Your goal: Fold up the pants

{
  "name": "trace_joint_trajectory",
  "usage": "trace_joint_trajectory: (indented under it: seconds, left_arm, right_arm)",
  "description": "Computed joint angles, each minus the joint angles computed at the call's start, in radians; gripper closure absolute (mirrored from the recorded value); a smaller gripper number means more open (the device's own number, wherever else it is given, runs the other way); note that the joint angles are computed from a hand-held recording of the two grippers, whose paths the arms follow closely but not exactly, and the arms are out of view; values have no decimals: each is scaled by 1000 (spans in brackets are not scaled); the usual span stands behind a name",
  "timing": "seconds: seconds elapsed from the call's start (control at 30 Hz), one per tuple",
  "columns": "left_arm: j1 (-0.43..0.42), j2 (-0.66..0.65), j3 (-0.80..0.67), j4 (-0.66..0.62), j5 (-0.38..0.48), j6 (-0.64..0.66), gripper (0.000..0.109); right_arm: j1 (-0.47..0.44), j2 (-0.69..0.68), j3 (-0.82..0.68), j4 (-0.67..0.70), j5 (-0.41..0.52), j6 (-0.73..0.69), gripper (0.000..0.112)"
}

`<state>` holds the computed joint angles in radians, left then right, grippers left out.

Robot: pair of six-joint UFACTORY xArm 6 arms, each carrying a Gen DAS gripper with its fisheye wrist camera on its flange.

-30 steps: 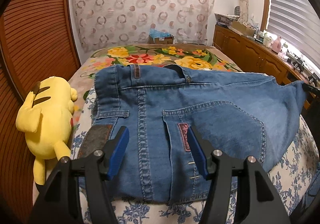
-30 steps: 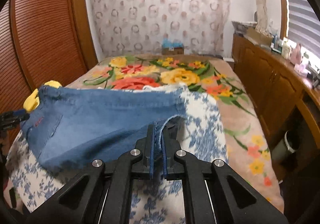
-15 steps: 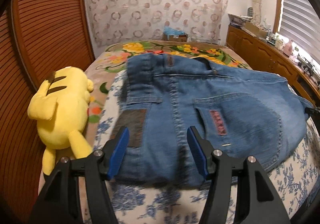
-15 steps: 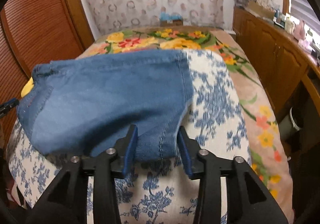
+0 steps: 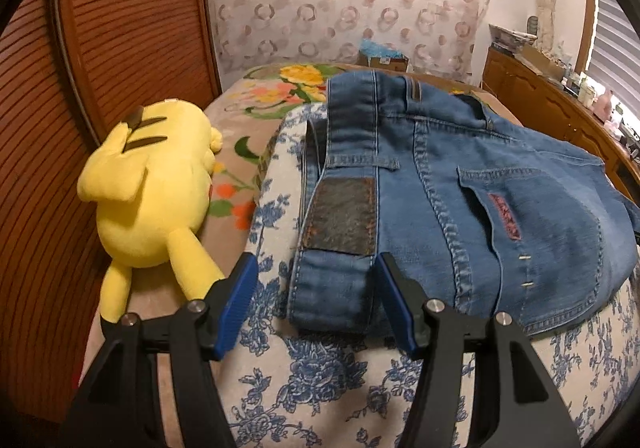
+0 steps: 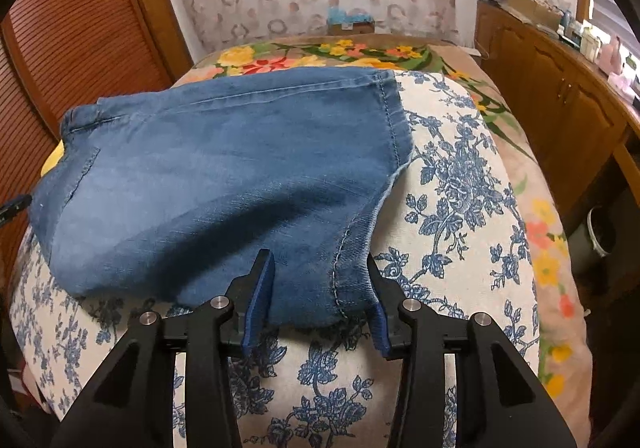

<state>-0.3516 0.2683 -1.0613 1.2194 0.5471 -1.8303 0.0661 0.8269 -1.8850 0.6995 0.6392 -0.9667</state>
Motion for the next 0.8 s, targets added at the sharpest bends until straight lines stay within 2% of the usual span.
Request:
trace_joint_trajectory:
  seconds: [0.23,0.33,0.4,0.43,0.53,0.57,0.8]
  left_arm:
    - [20,29,-6,25,-59,-26,49]
    - [39,31,2,69,-109,-71,58]
    - [47,30,2,112,-137,-114,68]
    - [47,30,1,122,-140,-122,69]
    - [35,17,-2,145,-119,-136,94]
    - [21,10,-4,127,-82,-120,100]
    - [-24,-53,-7,134,16,-86,104]
  right_arm:
    - [5,-2,7,17,-10,-28,84]
    - [4,-3,8,37,-9,-52,96]
    - [3,-6,11,62,-5,-74,99]
    - [2,-10,14,78,-8,-87,100]
    - [-2,-37,39,155,-33,-141,104]
    - [-3,-47,48,175,-40,-158,104]
    - [-5,-128,121,297,-87,-291,107]
